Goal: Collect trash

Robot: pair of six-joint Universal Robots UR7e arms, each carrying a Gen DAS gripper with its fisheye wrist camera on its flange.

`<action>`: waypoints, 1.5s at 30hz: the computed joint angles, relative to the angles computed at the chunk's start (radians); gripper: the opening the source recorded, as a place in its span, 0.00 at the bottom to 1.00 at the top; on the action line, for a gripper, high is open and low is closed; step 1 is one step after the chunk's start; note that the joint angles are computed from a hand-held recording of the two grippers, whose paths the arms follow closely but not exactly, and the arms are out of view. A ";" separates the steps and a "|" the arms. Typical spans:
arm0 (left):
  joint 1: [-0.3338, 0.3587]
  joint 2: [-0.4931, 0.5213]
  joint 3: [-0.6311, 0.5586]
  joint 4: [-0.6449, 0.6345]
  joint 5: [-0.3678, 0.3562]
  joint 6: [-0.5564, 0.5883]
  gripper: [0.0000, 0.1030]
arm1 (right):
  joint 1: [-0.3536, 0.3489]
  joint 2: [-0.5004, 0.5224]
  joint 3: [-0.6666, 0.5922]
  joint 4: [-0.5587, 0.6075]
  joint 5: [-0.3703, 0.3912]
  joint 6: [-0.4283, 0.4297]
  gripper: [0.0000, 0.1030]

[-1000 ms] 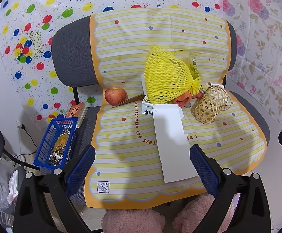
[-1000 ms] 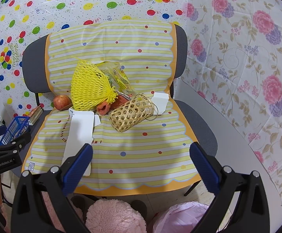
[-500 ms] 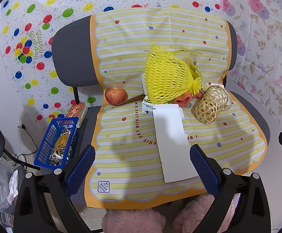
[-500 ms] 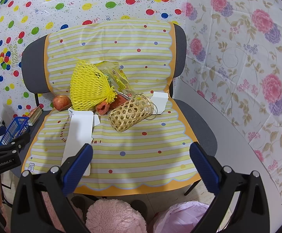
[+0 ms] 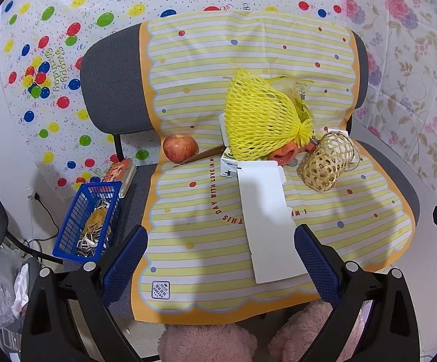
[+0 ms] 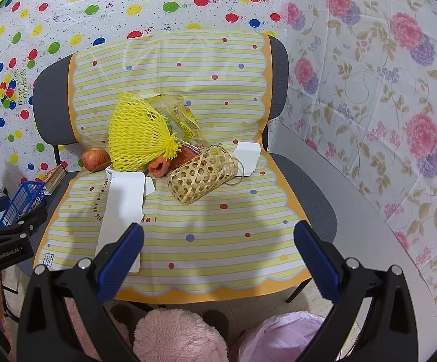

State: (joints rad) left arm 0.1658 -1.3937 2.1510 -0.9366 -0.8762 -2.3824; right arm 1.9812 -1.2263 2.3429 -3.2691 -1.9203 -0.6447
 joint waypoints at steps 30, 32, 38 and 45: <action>0.052 -0.034 0.044 -0.086 0.011 0.052 0.93 | -0.037 0.032 0.003 -0.051 0.022 -0.025 0.94; 0.077 -0.056 0.077 -0.147 0.018 0.088 0.93 | -0.044 0.055 0.004 -0.086 0.036 -0.046 0.94; 0.153 -0.076 0.153 -0.289 0.050 0.189 0.93 | -0.096 0.096 -0.009 -0.121 0.122 -0.042 0.94; 0.228 -0.113 0.236 -0.443 0.113 0.266 0.93 | -0.138 0.137 -0.034 -0.103 0.174 -0.041 0.94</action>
